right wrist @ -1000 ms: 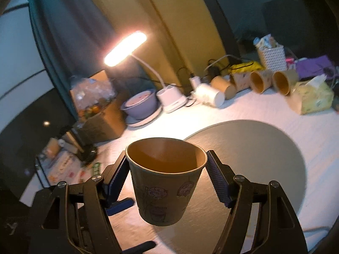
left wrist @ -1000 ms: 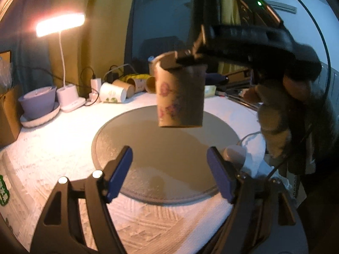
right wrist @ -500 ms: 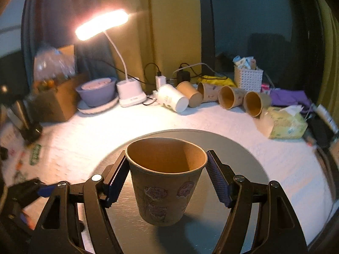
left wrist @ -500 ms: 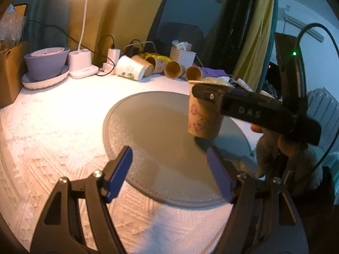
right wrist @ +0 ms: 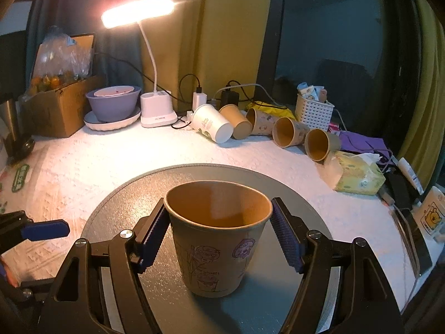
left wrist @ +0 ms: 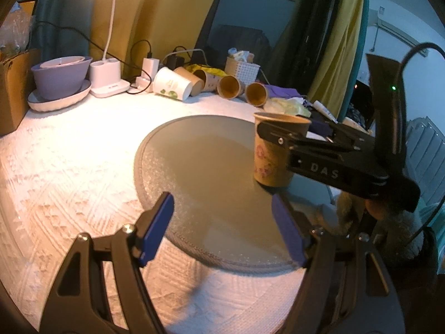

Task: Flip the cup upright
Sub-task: 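Lower the cup opening-up onto the grey mat with the right tool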

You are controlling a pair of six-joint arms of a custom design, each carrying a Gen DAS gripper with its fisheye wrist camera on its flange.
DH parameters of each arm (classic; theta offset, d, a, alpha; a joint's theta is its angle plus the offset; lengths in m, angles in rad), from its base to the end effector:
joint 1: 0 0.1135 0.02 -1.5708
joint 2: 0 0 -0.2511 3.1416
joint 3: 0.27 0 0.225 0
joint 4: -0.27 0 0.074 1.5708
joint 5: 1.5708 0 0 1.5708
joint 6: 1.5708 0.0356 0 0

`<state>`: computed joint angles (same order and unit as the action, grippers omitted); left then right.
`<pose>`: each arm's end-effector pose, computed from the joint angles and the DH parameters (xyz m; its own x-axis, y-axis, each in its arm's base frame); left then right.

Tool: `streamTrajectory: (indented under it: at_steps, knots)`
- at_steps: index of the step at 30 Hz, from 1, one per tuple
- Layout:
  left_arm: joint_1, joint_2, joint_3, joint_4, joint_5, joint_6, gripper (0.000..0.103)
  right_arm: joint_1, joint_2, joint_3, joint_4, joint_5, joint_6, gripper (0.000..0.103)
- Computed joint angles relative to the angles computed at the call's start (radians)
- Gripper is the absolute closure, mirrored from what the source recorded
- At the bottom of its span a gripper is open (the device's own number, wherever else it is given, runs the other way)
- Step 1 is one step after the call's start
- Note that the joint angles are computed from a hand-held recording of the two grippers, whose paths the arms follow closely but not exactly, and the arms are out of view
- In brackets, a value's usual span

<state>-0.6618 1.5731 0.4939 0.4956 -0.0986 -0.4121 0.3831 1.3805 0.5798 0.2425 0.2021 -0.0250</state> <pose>0.2129 -0.1614 0.1415 -0.6173 -0.0244 -0.7864 0.3269 0.9012 -0.2845 0.2428 0.0901 0.1885 -0.4859 -0.2222 -0.8453 -0.2205 0.9670 -0.1275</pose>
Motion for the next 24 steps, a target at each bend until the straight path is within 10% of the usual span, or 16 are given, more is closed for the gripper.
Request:
streamTrajectory:
  at_steps: [24]
  knots:
    - [-0.038,0.011,0.011,-0.010,-0.076,0.002,0.027,-0.014,-0.235,-0.150,-0.139,-0.049,0.079,0.022]
